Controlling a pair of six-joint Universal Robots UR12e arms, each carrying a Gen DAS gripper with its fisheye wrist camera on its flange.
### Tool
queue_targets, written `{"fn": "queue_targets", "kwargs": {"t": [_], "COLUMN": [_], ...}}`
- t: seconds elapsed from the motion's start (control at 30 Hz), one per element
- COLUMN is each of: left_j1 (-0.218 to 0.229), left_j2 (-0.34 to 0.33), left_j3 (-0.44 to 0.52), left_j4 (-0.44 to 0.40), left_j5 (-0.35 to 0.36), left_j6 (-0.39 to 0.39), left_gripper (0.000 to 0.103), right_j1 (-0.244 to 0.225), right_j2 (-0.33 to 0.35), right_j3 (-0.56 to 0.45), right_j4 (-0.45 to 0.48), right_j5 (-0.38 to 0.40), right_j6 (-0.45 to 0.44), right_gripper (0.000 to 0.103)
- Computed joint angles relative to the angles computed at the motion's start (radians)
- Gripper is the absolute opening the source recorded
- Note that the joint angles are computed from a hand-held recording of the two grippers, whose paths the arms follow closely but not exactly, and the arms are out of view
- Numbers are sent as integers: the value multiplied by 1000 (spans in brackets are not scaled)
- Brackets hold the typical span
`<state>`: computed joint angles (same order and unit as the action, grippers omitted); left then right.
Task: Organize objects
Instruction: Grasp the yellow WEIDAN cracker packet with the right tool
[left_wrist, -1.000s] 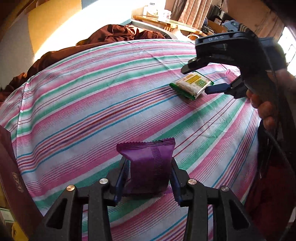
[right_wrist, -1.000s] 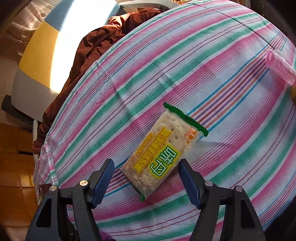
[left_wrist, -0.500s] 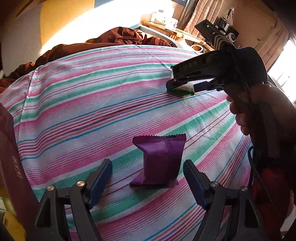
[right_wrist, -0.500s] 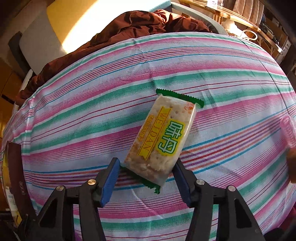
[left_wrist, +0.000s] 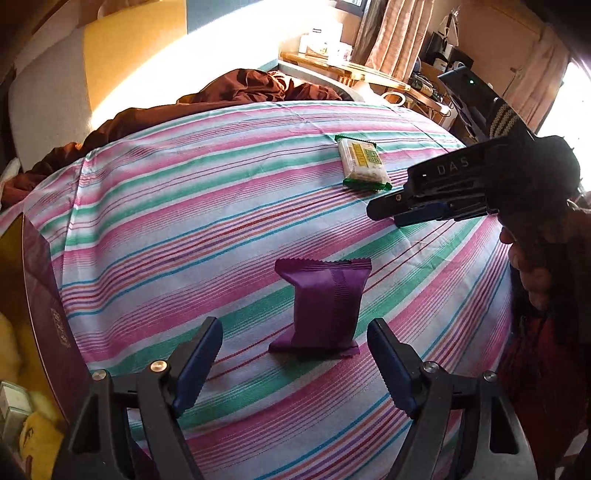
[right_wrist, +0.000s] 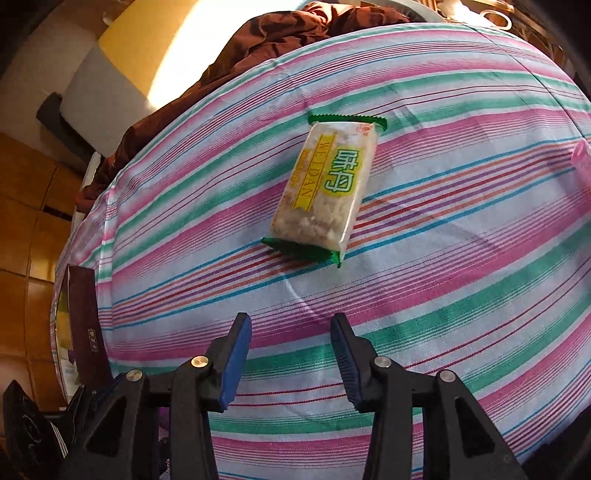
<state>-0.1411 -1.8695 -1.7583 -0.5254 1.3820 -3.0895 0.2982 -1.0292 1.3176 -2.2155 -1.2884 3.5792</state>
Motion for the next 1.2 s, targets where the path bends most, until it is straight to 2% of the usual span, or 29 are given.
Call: {"fn": "queue_targets", "kwargs": {"t": [0.07, 0.13, 0.2, 0.23, 0.3, 0.43, 0.6, 0.73, 0.83, 0.9, 1.1, 1.2], "left_j1": [-12, -19, -24, -25, -21, -19, -3, 12, 12, 12, 6, 6], "left_j2": [-4, -16, -27, -33, -36, -40, -43, -40, -41, -41, -42, -43], "left_j3": [7, 19, 32, 38, 30, 28, 22, 11, 16, 14, 8, 3], "left_j4": [9, 0, -21, -35, -18, 0, 16, 41, 27, 35, 56, 74], "left_j5": [17, 27, 45, 47, 38, 34, -5, -53, -52, -55, -38, -38], "left_j6": [28, 47, 51, 38, 7, -15, -37, -96, -101, -108, -96, -101], "left_gripper": [81, 76, 56, 53, 53, 53, 55, 55, 53, 53, 53, 53], "right_j1": [-4, -8, -7, -9, -10, -3, 5, -2, 6, 8, 10, 23], "right_j2": [3, -9, -2, -4, -5, 0, 9, 17, 49, 56, 75, 98], "right_j3": [-3, 17, 6, 10, 15, 3, -13, -14, -50, -58, -80, -117], "right_j4": [-11, -31, -42, -54, -78, -86, -96, -132, -129, -146, -160, -117], "right_j5": [-8, -12, -30, -33, -41, -94, -147, -116, -108, -132, -174, -203], "right_j6": [37, 61, 85, 96, 110, 103, 92, 137, 205, 220, 204, 163], "right_gripper": [52, 57, 57, 57, 57, 57, 57, 61, 63, 63, 63, 63]}}
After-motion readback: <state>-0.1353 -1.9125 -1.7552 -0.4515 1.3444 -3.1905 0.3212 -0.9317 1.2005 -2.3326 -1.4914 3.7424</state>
